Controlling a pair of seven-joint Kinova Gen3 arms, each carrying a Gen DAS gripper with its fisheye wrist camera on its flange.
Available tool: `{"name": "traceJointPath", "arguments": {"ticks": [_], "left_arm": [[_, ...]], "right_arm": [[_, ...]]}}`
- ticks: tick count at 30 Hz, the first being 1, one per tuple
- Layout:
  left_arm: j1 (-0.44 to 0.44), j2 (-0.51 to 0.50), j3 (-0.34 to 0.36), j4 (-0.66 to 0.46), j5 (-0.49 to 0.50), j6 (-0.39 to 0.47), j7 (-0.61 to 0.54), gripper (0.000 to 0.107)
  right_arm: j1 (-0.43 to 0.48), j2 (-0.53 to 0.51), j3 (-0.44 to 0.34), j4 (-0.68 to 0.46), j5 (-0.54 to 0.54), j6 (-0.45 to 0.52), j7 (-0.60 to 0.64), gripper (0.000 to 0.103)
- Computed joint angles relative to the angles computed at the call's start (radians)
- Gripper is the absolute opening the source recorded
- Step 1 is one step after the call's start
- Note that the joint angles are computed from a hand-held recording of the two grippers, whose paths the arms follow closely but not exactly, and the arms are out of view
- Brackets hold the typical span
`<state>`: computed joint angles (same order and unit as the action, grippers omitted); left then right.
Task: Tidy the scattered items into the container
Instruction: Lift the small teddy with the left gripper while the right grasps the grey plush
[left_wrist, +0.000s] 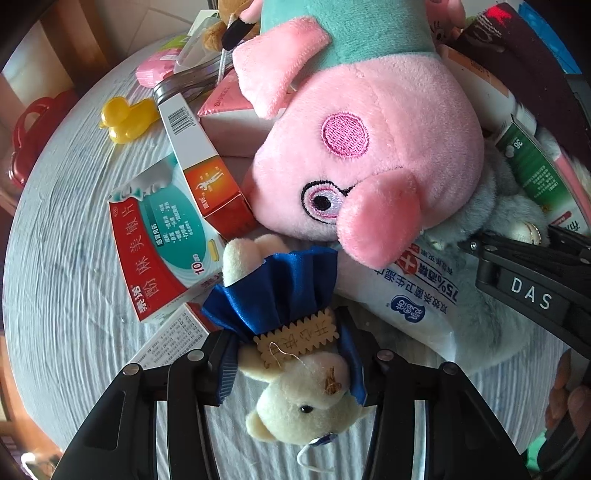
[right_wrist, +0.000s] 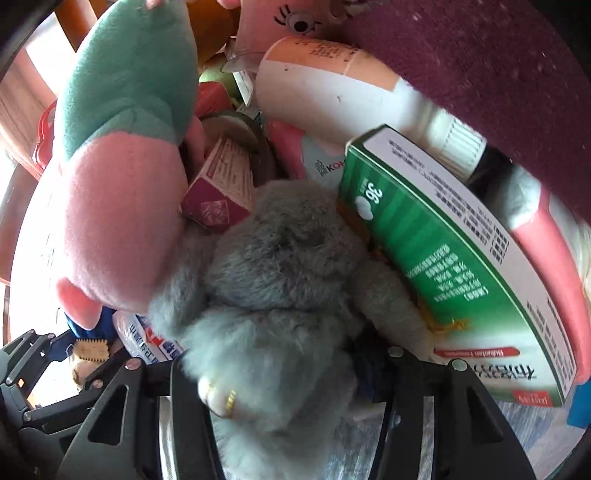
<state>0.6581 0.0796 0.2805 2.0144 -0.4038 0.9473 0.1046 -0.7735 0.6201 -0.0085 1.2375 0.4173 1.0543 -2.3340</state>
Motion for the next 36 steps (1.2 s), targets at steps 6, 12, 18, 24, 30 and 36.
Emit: {"name": "traceJointPath", "arguments": {"ticks": [6, 12, 18, 24, 30, 36], "left_arm": [[0.026, -0.07, 0.041, -0.01, -0.041, 0.079, 0.084, 0.044], [0.035, -0.139, 0.12, -0.037, -0.083, 0.189, 0.147, 0.044], [0.072, -0.134, 0.261, -0.097, -0.115, 0.327, 0.268, 0.044], [0.148, -0.108, 0.218, -0.153, -0.206, 0.407, 0.285, 0.044], [0.141, -0.15, 0.184, -0.15, -0.261, 0.426, 0.212, 0.044], [0.129, -0.162, 0.233, -0.178, -0.303, 0.478, 0.203, 0.045]], "right_arm": [[-0.001, -0.086, -0.022, 0.112, -0.012, -0.026, -0.029, 0.039], [-0.007, -0.169, -0.033, 0.212, 0.025, -0.038, -0.089, 0.038], [-0.017, -0.228, -0.052, 0.217, 0.097, -0.033, -0.123, 0.038], [-0.017, -0.269, -0.074, 0.165, 0.152, -0.005, -0.101, 0.038], [-0.11, -0.317, -0.095, 0.208, 0.275, 0.025, -0.231, 0.036], [-0.171, -0.27, -0.125, 0.125, 0.352, 0.091, -0.286, 0.008]]}}
